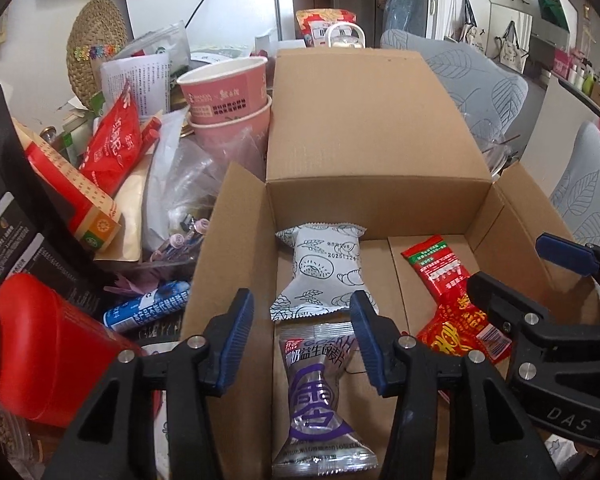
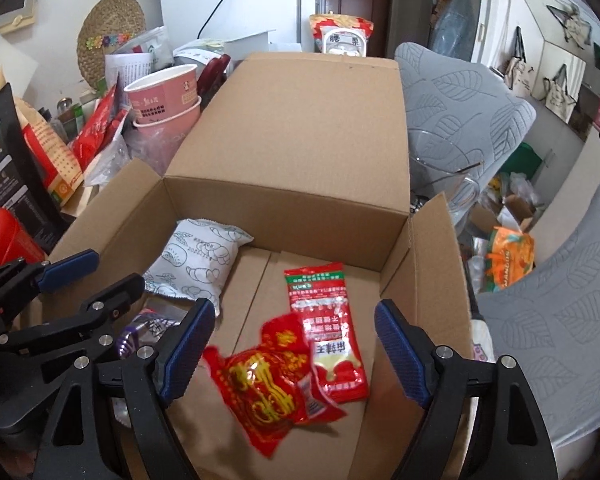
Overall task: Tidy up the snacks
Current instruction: 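Open left tool releasing silver pouch while right tool drops red-gold packet, then withdraw both open tools from the box back toward the loose snacks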
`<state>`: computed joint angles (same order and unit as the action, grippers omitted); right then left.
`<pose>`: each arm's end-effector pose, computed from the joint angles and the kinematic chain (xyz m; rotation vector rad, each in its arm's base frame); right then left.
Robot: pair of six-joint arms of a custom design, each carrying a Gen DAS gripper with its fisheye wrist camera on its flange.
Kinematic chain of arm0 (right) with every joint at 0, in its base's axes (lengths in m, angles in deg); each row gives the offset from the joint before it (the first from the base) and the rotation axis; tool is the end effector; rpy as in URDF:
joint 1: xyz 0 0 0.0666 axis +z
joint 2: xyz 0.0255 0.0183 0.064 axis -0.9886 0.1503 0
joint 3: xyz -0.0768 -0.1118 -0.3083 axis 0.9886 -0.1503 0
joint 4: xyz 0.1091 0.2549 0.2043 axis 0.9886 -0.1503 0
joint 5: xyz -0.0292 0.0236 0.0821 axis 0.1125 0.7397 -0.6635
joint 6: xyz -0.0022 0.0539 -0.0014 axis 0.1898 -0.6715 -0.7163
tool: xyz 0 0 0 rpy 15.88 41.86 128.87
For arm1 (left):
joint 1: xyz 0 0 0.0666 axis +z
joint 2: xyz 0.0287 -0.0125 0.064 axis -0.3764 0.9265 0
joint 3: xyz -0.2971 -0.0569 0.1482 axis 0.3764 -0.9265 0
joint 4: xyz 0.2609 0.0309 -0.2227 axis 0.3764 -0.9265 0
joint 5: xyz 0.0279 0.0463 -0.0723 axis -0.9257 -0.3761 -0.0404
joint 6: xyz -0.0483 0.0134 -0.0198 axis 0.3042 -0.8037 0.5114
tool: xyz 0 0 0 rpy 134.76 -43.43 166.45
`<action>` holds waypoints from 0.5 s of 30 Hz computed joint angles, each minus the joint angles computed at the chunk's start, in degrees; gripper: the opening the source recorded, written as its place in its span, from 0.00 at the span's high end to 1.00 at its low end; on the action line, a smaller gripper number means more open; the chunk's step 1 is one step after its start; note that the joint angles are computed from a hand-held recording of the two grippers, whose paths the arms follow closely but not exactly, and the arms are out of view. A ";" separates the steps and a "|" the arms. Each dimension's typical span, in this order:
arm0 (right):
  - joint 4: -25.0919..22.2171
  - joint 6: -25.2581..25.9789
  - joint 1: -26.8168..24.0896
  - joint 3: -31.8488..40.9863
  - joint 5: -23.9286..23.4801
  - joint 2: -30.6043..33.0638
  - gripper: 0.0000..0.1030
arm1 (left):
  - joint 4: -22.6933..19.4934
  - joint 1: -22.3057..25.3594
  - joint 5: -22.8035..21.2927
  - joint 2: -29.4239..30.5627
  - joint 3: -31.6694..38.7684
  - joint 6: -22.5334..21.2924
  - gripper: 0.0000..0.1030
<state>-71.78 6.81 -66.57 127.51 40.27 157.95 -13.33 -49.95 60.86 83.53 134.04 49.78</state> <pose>0.4070 0.0923 0.4161 0.4434 2.3702 -0.1774 0.4753 -0.2526 0.4113 0.7296 2.3519 -0.2018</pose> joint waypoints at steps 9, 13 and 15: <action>-1.63 -0.78 3.23 1.53 4.39 -3.38 0.19 | 1.08 0.20 1.18 -5.11 -1.54 0.41 0.51; -2.24 -1.11 4.93 2.19 6.76 -5.13 0.19 | 1.45 0.36 1.88 -7.62 -2.18 0.69 0.51; -2.47 -1.18 5.94 2.53 8.03 -5.99 0.19 | 1.62 0.43 2.02 -9.02 -2.66 0.69 0.51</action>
<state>-74.24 5.64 -60.63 130.04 48.30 151.96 -11.71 -49.52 62.88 74.51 131.39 50.46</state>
